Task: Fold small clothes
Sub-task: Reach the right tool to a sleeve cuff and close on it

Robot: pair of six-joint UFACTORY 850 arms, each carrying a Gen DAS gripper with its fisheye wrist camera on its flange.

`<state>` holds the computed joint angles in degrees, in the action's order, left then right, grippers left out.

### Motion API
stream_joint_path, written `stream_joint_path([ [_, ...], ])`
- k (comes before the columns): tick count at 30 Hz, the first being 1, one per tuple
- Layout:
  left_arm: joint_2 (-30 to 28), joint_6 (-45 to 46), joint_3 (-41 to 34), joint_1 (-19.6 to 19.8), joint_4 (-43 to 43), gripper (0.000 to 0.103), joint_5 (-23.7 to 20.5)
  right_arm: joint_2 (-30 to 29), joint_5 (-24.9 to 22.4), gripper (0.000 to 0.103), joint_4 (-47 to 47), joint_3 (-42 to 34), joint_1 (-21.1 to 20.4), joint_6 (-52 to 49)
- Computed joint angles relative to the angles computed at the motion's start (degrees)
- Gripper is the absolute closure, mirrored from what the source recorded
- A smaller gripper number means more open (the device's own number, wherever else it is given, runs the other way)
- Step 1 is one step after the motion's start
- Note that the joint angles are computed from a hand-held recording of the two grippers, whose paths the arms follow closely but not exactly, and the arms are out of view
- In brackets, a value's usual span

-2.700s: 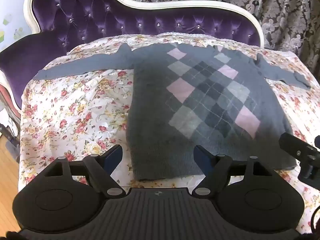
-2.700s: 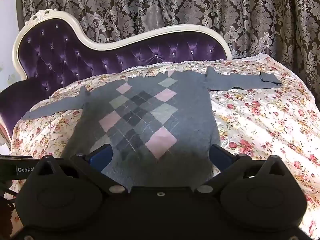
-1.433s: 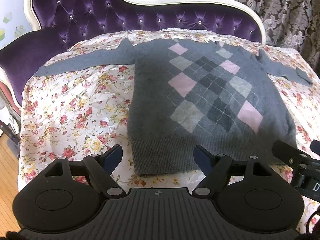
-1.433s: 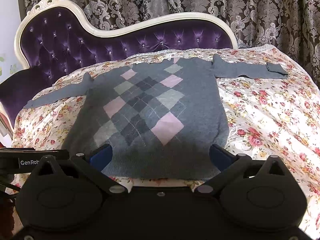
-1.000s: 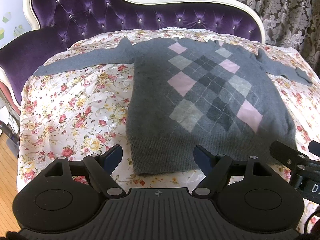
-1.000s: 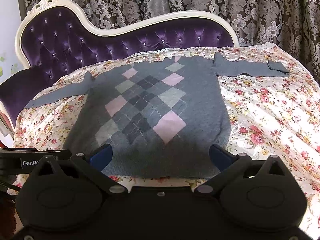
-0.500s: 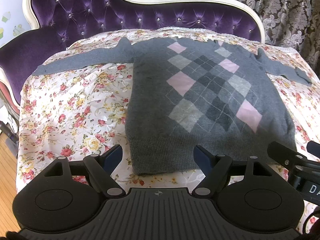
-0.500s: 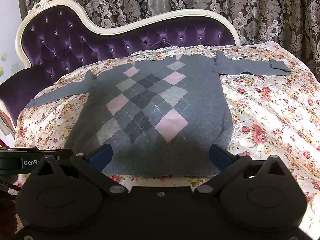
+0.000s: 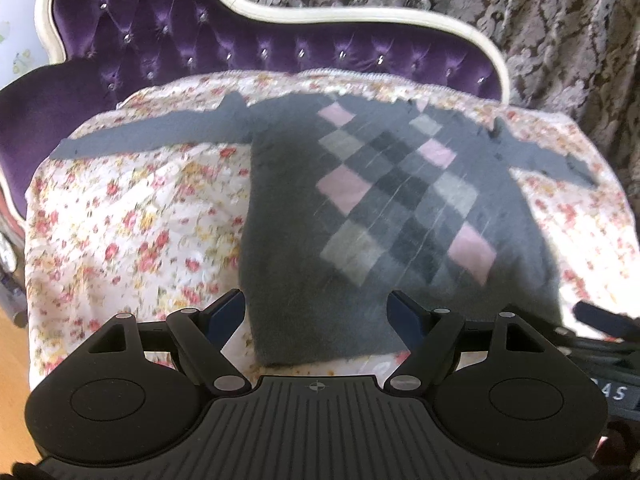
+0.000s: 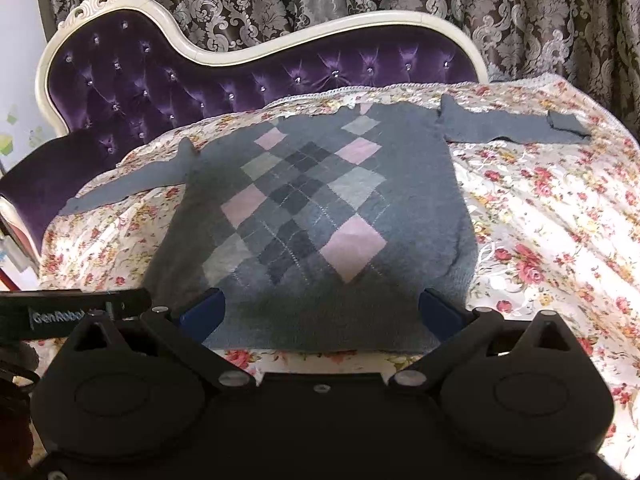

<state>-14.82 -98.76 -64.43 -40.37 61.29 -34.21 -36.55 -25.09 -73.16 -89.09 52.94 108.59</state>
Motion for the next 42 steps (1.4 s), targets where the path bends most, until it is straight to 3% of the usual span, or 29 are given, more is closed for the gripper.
stream_joint_path([
  [4,1.7,0.5,-0.2,1.1,3.7,0.026,2.5,1.1,4.3,0.001,2.2,0.6,-1.5,-1.4],
  [8,2.8,-6.0,-0.9,2.6,13.9,0.026,5.1,1.9,7.6,0.001,5.6,0.3,-3.3,-5.1],
  [17,-5.1,-0.6,-12.6,5.7,15.6,0.026,4.5,1.3,10.8,0.001,22.4,-5.2,-9.0,-24.6],
  [22,-11.3,1.0,-19.1,6.6,15.4,0.026,2.0,-1.9,5.6,0.001,21.4,-11.1,-11.3,-27.0],
  [29,-21.2,7.4,-28.5,8.9,9.3,0.026,3.0,-9.2,0.2,0.001,26.5,-19.6,-15.8,-34.7],
  [37,-31.2,10.0,-36.4,10.8,6.9,0.026,2.6,-16.5,-7.6,0.001,8.9,-23.8,-20.4,-24.2],
  [39,-33.2,11.0,-38.1,11.1,6.0,0.026,2.3,-18.1,-8.3,0.013,6.1,-24.9,-21.5,-24.1],
  [42,-35.3,11.8,-39.5,11.5,5.5,0.026,2.6,-20.7,-8.4,0.018,4.7,-27.8,-22.9,-24.3],
])
